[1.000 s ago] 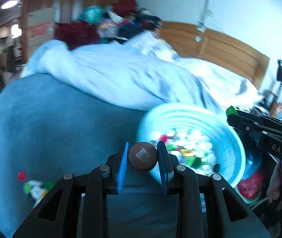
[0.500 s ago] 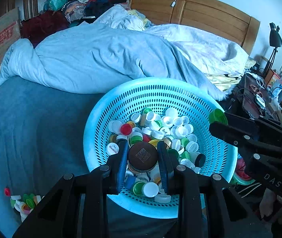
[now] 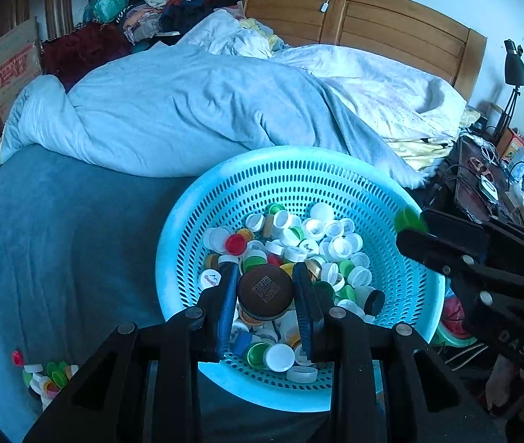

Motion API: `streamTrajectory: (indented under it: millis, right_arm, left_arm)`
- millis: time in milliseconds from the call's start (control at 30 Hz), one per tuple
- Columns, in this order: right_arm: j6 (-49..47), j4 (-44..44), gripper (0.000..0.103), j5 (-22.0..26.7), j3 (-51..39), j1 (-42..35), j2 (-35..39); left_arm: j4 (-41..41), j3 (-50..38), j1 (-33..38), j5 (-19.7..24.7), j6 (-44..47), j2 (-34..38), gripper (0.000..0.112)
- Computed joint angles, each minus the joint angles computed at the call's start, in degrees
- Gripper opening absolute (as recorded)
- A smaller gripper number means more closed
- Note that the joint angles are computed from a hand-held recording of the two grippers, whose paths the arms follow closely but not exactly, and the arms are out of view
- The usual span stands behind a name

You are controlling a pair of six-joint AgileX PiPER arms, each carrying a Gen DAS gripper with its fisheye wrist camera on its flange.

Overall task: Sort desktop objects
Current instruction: 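Carry both caps to the blue basket and open both tools to drop them, then grasp a white cap with the left tool while the right tool grasps an orange cap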

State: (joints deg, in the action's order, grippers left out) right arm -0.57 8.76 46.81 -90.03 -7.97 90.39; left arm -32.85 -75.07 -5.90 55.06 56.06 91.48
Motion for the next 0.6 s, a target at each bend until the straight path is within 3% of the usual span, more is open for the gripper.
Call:
streamTrajectory:
  millis: [33,67,100,233,333,467,600]
  right_arm:
    - [0.9,-1.1,0.066,-0.6,0.3,0.3,-0.4]
    - [1.6,-2.0,0.077,-1.2,0.6,0.5,-0.8]
    - [2.4,-2.9,0.077,-1.4,0.6,0.8,-1.1]
    - [1.9,-2.4,0.077,-1.4,0.5,1.4,-1.6]
    - [0.6,-1.0,0.078,-2.8,2.7,2.7,-3.2]
    - [-1.3,1.5,0.08,-4.2,6.4,6.0,-3.0]
    - [-1.6,2.1,0.08,-4.5,6.8,11.0,0.2]
  left_arm:
    - [0.0,0.0,0.1,-0.2,-0.3,0.0,0.033]
    - [-0.6,0.1,0.5,-0.1,0.0,-0.1,0.038]
    - [-1.0,0.2,0.8,0.0,0.3,-0.3,0.046]
    - [-4.1,0.7,4.0,1.1,4.3,-0.5,0.047]
    - [-10.7,3.7,13.5,0.9,14.2,0.2,0.047]
    - [-15.5,2.3,31.3,0.2,23.2,10.5,0.047]
    - [-9.9,-8.2,42.8,-1.8,19.2,24.7,0.047]
